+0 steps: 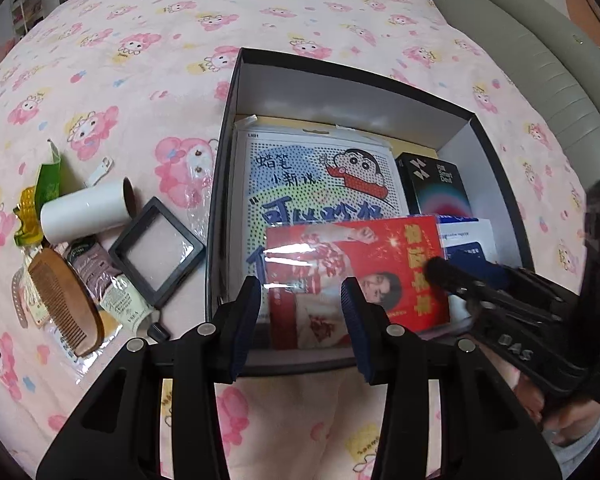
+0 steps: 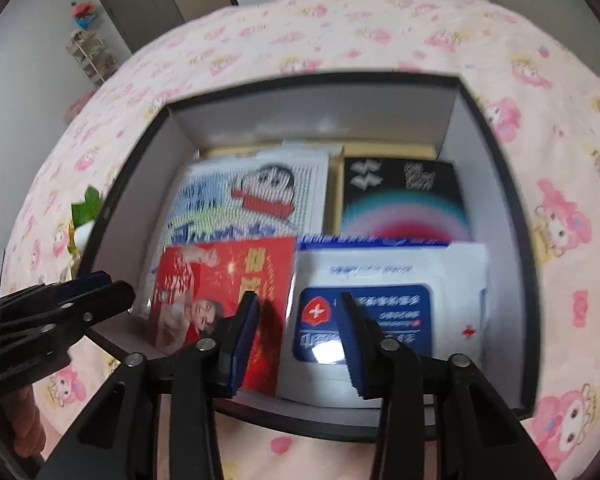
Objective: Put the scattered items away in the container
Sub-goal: 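Lower the red envelope into the shoebox beside the wipes pack, then open the right gripper and withdraw it from the shoebox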
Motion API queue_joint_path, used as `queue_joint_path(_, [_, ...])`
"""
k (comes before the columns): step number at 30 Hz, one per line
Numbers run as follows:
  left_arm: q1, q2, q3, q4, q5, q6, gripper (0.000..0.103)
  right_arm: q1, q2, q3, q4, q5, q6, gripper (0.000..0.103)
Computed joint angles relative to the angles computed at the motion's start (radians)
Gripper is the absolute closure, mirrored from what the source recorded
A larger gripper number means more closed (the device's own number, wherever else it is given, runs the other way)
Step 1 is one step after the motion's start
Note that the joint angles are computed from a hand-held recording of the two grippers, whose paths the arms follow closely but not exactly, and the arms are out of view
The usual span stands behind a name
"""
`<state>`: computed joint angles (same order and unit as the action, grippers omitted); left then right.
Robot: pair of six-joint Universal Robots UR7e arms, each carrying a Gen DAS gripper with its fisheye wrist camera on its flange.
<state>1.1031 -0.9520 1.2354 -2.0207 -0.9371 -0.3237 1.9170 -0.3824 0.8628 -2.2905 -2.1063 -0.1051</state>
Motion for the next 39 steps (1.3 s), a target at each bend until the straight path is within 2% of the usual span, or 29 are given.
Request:
queue_joint_path(5, [0.001, -0.014, 0.017, -0.009, -0.025, 0.002, 0.061, 0.003, 0.031, -0.051, 0.085, 0.074, -0.004, 0.073])
queue_joint_path(8, [0.002, -0.02, 0.016, -0.006, -0.039, -0.002, 0.061, 0.005, 0.048, -0.07, 0.103, 0.07, 0.001, 0.073])
queue_joint_path(9, [0.002, -0.022, 0.018, -0.009, -0.044, -0.002, 0.061, 0.004, 0.039, -0.06, 0.096, 0.078, 0.005, 0.073])
queue_joint_path(14, [0.003, -0.033, 0.029, -0.035, -0.076, 0.009, 0.061, 0.015, -0.024, 0.046, -0.054, 0.021, -0.008, 0.073])
queue_joint_path(17, [0.003, -0.021, 0.019, -0.047, -0.082, 0.019, 0.061, 0.019, -0.031, 0.055, -0.065, -0.008, -0.012, 0.073])
queue_joint_path(20, [0.007, -0.002, -0.009, -0.038, -0.098, 0.014, 0.061, 0.018, -0.002, 0.005, -0.011, -0.046, 0.006, 0.073])
queue_joint_path(23, [0.008, 0.002, -0.018, -0.047, -0.106, 0.014, 0.061, 0.016, 0.032, -0.062, 0.08, -0.032, 0.029, 0.073])
queue_joint_path(28, [0.008, 0.003, -0.025, -0.033, -0.108, 0.036, 0.061, 0.019, 0.059, -0.104, 0.152, 0.014, 0.014, 0.073])
queue_joint_path(31, [0.005, -0.008, -0.007, -0.047, -0.113, 0.062, 0.061, 0.024, 0.036, -0.061, 0.108, -0.005, 0.038, 0.073])
queue_joint_path(34, [-0.004, -0.031, 0.028, -0.076, -0.117, 0.078, 0.061, 0.041, -0.022, 0.034, 0.011, -0.035, 0.054, 0.073])
queue_joint_path(39, [-0.037, -0.082, 0.095, -0.137, -0.115, 0.092, 0.061, 0.074, -0.095, 0.15, -0.101, -0.034, 0.037, 0.071])
